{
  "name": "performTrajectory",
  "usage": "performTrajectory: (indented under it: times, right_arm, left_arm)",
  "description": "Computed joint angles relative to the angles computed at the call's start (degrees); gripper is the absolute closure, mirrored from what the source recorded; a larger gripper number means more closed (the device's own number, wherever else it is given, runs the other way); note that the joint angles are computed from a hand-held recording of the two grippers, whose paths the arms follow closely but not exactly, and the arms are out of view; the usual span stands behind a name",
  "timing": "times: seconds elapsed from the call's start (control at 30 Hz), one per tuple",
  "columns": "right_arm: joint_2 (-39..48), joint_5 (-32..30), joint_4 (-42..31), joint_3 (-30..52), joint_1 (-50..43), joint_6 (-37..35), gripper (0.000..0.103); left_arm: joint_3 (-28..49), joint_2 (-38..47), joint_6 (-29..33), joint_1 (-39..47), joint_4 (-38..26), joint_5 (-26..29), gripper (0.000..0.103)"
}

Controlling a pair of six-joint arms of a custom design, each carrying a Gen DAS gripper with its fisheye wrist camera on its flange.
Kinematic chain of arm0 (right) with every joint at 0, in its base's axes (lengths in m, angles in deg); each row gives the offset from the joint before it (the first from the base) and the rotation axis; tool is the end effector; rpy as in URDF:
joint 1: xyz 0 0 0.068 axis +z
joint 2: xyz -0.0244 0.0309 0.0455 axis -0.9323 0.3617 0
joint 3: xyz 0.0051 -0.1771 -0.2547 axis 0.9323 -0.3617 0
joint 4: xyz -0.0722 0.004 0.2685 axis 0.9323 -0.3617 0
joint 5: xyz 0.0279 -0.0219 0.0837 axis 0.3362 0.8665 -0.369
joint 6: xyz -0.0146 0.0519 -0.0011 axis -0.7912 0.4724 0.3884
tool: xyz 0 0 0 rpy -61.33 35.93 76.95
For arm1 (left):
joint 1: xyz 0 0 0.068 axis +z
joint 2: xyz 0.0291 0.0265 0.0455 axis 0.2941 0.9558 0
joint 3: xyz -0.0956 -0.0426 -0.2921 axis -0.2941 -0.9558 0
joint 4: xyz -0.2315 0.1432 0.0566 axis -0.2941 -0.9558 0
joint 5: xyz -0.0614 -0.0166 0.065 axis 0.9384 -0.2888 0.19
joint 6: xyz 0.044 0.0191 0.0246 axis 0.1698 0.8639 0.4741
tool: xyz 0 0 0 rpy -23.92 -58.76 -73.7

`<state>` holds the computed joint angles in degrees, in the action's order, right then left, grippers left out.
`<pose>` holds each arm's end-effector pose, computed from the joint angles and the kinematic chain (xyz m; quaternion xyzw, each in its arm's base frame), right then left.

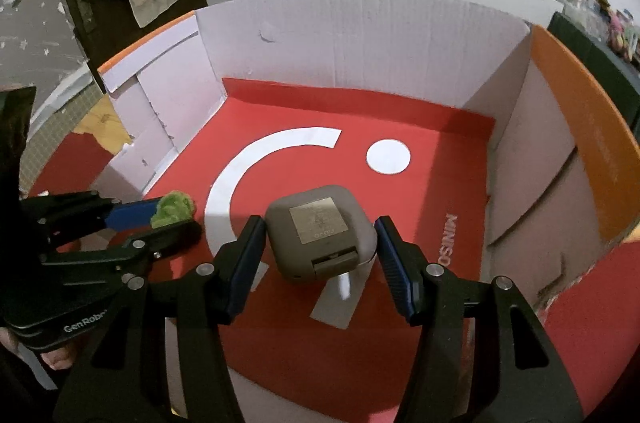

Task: Organize objects
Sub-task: 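Carry the green ball into the box with the left gripper while the right gripper carries the grey case in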

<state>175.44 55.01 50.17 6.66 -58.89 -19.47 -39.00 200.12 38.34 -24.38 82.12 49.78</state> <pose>0.3007 0.0589 0.0375 -0.1398 0.9267 0.1030 0.3333 0.2608 -0.2214 0.0152 0.1047 0.9464 -0.0812 0.2946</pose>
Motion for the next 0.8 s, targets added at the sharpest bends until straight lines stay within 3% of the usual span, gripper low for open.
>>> performTrajectory:
  times: [0.23, 0.47, 0.8]
  right_arm:
    - [-0.31, -2.93, -10.28, 4.34, -3.79, -9.49, 0.048]
    - [-1.13, -1.87, -16.93, 6.63, -4.68, -16.59, 0.048]
    - [-2.66, 2.7, -15.25, 3.13, -2.55, -11.16, 0.049]
  left_arm:
    - [-0.19, -0.97, -2.06, -1.2, -1.49, 0.12, 0.072]
    - [0.72, -1.65, -2.51, -2.3, -2.92, -0.06, 0.072]
    - [2.32, -0.1, -1.62, -1.22, -3.83, -0.52, 0.071]
